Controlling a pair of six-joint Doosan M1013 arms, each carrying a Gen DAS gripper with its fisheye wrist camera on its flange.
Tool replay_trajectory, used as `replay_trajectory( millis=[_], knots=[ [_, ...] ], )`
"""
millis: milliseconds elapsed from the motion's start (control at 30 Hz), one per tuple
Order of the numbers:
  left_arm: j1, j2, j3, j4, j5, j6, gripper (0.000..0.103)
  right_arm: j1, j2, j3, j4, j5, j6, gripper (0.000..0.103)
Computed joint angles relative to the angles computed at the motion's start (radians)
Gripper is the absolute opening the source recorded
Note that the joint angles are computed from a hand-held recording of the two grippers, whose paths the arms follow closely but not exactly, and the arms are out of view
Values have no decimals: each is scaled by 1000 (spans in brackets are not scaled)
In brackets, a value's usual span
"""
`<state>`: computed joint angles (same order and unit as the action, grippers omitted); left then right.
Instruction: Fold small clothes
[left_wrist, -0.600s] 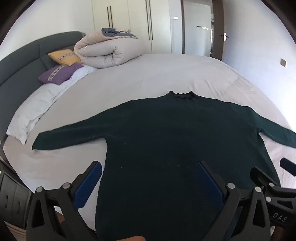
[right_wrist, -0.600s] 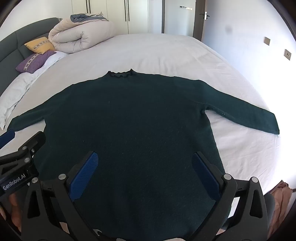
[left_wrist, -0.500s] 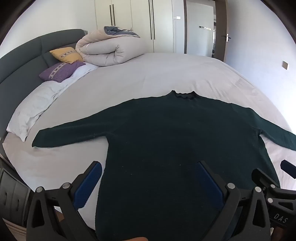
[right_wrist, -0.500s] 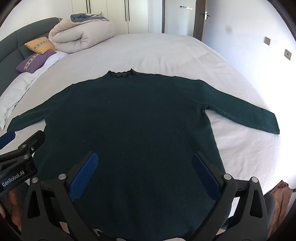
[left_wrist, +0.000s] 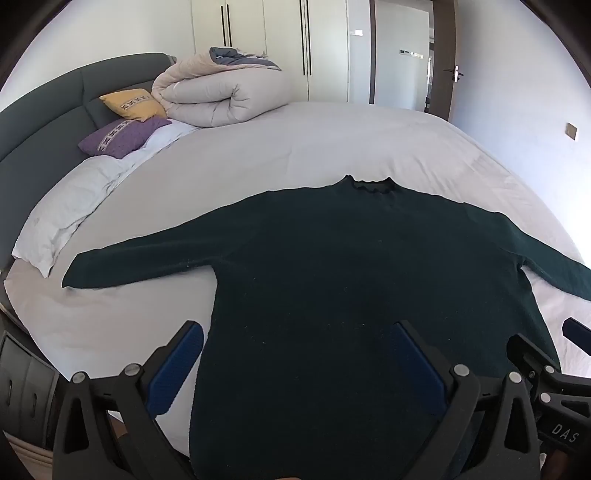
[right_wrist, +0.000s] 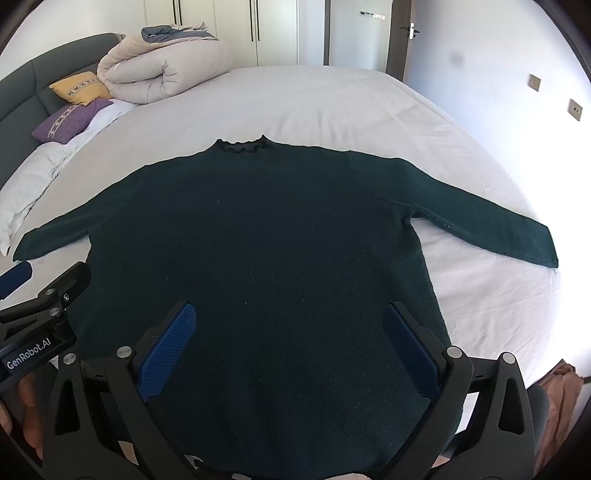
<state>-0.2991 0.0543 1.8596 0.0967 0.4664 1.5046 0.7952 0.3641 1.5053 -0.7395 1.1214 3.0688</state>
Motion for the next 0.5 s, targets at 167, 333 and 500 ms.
replay_trajectory(
  millis=[167, 333, 500],
  knots=[
    [3, 0, 1, -3, 6, 1, 103, 1, 2, 0, 0, -1, 2, 103],
    [1, 2, 0, 4, 11, -9, 103, 0, 2, 4, -1, -5, 2, 103],
    [2, 3, 2, 6, 13, -12, 103, 0, 1, 2, 1, -4, 0, 103]
  ],
)
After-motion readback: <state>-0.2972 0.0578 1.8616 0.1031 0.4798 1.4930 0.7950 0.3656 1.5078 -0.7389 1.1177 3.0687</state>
